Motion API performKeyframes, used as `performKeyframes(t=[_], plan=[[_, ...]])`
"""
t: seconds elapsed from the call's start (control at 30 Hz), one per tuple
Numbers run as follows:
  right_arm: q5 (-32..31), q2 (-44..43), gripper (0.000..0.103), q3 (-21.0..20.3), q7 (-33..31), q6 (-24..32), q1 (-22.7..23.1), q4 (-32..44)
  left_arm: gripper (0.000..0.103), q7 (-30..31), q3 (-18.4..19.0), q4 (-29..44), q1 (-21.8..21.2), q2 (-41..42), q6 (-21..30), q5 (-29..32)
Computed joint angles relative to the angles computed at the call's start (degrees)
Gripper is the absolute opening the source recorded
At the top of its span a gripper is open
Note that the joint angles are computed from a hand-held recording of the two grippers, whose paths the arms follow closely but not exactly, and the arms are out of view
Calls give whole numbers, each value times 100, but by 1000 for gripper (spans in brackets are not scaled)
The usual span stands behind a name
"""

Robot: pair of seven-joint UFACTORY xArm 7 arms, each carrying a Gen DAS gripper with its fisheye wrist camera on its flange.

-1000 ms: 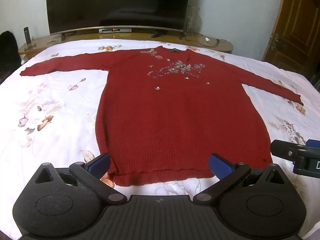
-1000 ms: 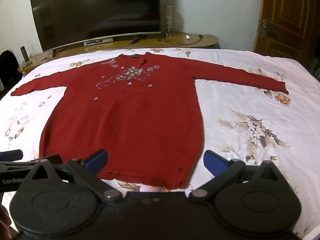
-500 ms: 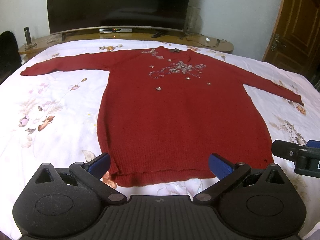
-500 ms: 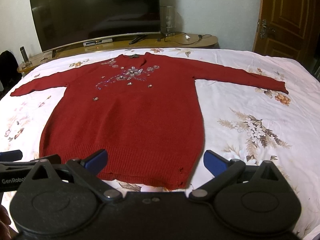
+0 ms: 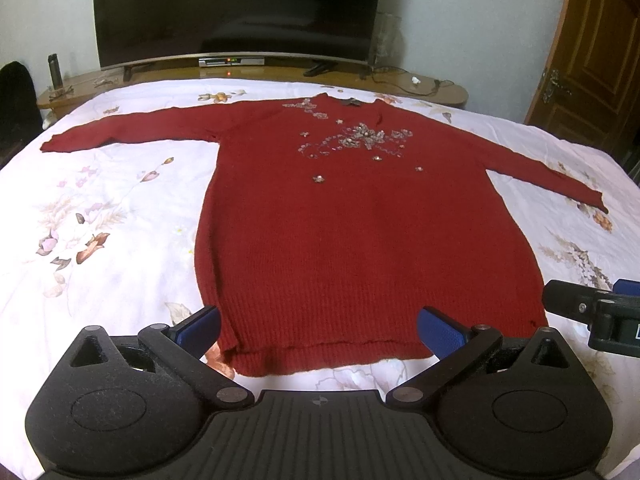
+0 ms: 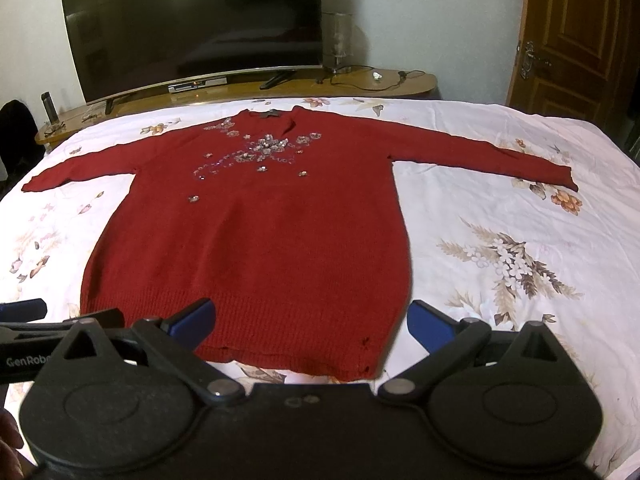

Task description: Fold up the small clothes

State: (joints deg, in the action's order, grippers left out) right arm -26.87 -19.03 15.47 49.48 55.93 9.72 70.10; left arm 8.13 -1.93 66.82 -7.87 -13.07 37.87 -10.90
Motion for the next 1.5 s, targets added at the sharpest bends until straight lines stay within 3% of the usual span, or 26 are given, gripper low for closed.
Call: performKeyframes(t=[1.07,1.13,1.27,1.3,1.33,1.37,1.5], plan=[[43,66,102,-42,-12,-73,43,22,103,-37,-11,34,-8,36,-11,77],[-17,-16,102,-52,109,-232,-2,-101,103,275,72,61,-92,110,-225,-202],[-599,-469,102,-72,731,-1270,-418,-738,103,1382,193,95,-375,510,-1650,-1149],[-673,-532,102,-127,793,-1497,-549,-850,103,1793,87,272,-309,724,-1801,-1461],[-656,-570,102,-248,804,-1737,-673,-942,103,2090,221,509,-470,944,-1807,-1632],[-664,-594,101,-347,867,-1969,-843,-1017,103,2148,149,742,-417,1174,-1874,-1638],[-1178,-511,100,-427,1523,-2646,-1879,-1103,103,1409,-80,1517,-213,1987,-2354,-1001]])
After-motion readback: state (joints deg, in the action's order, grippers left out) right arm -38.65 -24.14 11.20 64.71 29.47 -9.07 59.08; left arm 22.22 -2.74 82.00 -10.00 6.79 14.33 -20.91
